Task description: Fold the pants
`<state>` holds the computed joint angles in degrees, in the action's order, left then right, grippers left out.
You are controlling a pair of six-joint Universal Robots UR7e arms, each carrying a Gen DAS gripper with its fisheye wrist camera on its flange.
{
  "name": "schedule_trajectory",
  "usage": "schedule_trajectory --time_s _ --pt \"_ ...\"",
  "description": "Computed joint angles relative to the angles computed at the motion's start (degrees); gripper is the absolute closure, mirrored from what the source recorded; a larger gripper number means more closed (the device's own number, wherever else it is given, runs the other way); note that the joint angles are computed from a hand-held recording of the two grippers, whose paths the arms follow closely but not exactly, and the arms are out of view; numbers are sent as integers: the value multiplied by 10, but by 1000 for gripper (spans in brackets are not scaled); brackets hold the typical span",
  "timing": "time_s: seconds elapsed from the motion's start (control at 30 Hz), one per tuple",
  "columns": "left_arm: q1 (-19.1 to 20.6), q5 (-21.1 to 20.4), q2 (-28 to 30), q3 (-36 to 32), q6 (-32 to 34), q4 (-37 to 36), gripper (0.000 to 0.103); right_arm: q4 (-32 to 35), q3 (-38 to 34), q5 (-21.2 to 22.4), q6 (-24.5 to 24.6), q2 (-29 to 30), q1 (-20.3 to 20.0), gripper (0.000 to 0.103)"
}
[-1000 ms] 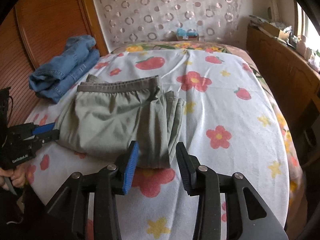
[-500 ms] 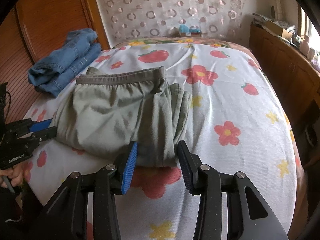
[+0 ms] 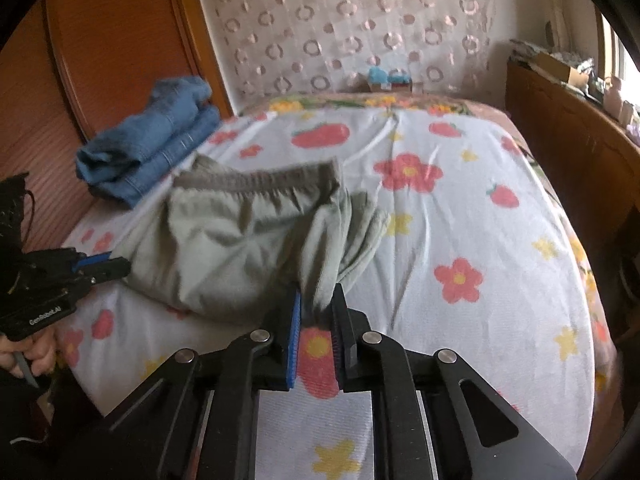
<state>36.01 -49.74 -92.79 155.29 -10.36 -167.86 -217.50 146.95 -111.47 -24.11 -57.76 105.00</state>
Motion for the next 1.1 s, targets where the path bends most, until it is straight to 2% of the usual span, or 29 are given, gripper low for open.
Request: schedule_trajectory --time_s 0.2,0.27,0.33,0.43,0.57,0.63,0.7,0.87,1.1 --pt "-62 5 -126 16 -60 132 97 13 22 11 4 -44 28 93" --pt "-75 0 -154 21 -81 174 96 23 35 2 9 -57 41 92" --pt "-82 -5 -173 26 -105 205 94 26 45 -6 12 -58 47 92" --pt "-78 -10 -178 29 -109 213 89 27 59 -18 14 -49 48 91" --pt "-69 -5 -167 27 -99 189 79 15 64 -40 10 -39 52 81" --pt "-61 -7 -153 21 -86 174 77 15 63 -41 8 -43 52 65" --pt "-47 -9 -125 12 -66 145 76 19 57 -41 6 -47 54 55" --pt "1 -23 -40 -22 -18 71 76 47 22 -49 -14 -43 56 53" --pt "33 -34 25 -54 24 33 76 101 -23 -37 -30 -34 41 53"
